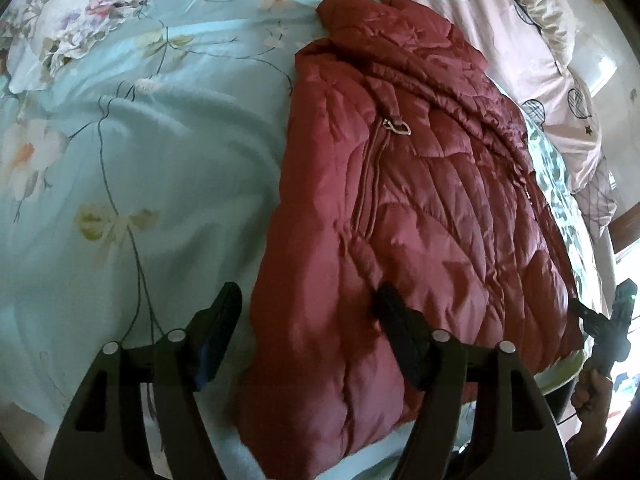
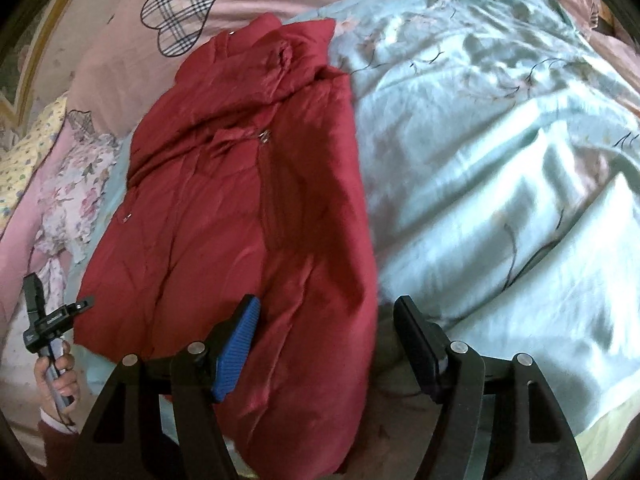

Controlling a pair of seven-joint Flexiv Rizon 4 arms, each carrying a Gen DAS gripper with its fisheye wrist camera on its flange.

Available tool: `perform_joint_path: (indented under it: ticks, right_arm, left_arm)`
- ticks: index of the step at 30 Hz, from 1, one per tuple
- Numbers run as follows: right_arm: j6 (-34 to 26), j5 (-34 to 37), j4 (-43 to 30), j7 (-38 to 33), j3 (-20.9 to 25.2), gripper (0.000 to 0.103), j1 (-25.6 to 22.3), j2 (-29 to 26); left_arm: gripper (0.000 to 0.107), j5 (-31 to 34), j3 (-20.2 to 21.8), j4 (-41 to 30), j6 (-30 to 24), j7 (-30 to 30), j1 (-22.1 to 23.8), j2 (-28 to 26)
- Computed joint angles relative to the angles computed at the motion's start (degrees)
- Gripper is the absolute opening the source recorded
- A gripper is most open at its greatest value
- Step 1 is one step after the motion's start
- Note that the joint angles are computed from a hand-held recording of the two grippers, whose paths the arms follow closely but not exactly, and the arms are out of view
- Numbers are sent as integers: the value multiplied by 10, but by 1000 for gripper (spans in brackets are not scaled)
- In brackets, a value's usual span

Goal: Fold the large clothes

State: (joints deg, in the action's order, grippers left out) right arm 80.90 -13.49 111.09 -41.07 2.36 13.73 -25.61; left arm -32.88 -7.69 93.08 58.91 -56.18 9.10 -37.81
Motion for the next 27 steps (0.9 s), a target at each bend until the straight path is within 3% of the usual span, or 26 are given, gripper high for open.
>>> perform_joint_path:
  ticks: [4, 9, 14, 16, 18, 21, 27]
  right_arm:
    - [26, 22, 2, -24, 30, 71, -16, -5]
    - [32, 33, 8, -33, 33, 63, -12, -4]
    - [41, 40, 11, -39, 34, 62, -10, -6]
    - [41, 43, 10, -43, 36, 61, -12, -8]
    - [42, 45, 9, -49, 40, 57, -14, -9]
    - [53, 43, 14, -52, 34, 41, -7, -7]
    - [80, 46, 22, -59, 37, 27, -10, -5]
  left_arm:
    - [70, -5, -7, 20, 0, 22, 6, 10]
    - [70, -19, -16, 43, 2, 54, 7, 20]
    - [70, -22, -16, 49, 9, 67, 0, 22]
    - [64, -30, -21, 53, 12, 81, 2, 24]
    - [46, -36, -25, 56, 11, 93, 2, 26]
    - [27, -48, -29, 60, 14, 107, 3, 29]
    - [18, -74, -37, 79, 34, 141, 2, 46]
